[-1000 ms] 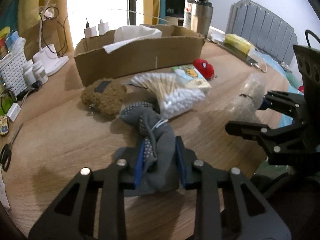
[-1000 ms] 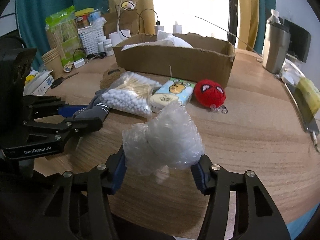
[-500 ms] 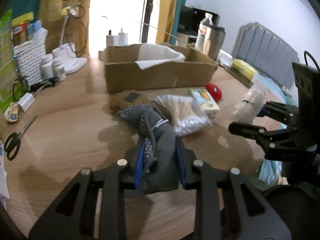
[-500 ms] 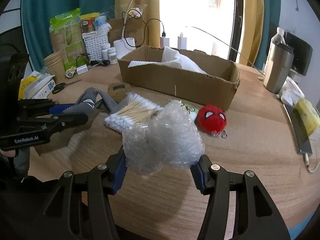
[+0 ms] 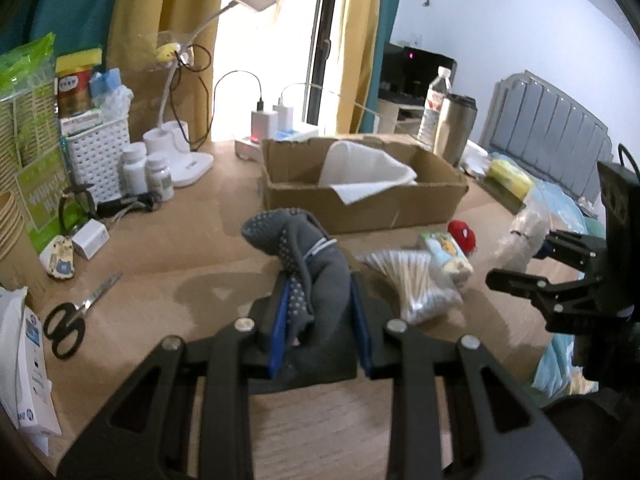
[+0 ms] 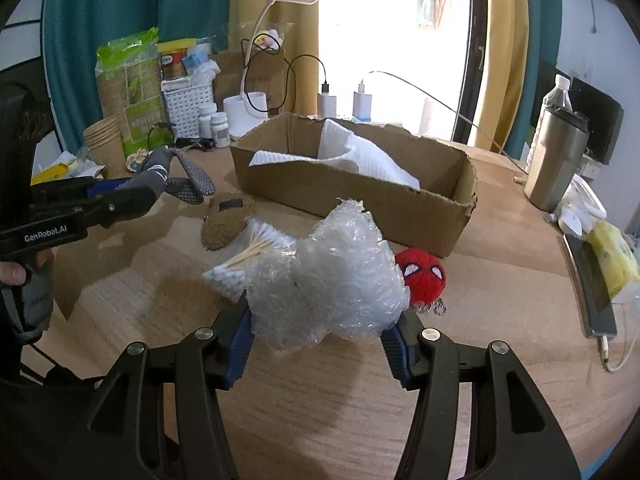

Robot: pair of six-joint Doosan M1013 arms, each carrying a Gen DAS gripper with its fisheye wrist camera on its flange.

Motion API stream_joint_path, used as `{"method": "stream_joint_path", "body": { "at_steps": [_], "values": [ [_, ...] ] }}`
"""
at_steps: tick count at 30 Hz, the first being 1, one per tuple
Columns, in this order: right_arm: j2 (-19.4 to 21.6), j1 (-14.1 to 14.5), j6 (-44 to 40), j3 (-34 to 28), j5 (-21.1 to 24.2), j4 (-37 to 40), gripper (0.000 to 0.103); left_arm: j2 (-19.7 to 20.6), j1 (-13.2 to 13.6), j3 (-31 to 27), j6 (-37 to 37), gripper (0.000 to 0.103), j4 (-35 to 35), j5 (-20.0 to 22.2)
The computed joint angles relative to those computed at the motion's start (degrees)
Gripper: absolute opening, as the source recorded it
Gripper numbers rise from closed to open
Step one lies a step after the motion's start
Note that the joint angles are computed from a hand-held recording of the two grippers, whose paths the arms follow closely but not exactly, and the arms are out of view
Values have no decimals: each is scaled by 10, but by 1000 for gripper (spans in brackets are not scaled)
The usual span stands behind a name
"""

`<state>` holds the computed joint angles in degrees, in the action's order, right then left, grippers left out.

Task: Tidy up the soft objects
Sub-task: 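Carry the bubble-wrap bag and grey glove over the cardboard box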

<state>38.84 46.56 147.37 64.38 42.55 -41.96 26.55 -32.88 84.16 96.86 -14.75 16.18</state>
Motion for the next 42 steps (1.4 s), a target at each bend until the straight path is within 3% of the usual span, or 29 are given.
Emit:
{"method": "stream_joint_path", "body": {
  "at_steps": [14,28,33,42],
  "values": [
    [8,-13,12,-19,0,-41,59,9,6,-17,55,29,-70,-28],
    [11,-32,38,-24,-9,-72,59,36,8,-64,70,29,-77,-18],
    [14,-38,44,-27,-11,-79,59,47,12,-79,120,29,-136,-19],
    [17,-47,57,-32,-14,-95,59,68,10,-112,142,29,-154,-9]
  ]
}}
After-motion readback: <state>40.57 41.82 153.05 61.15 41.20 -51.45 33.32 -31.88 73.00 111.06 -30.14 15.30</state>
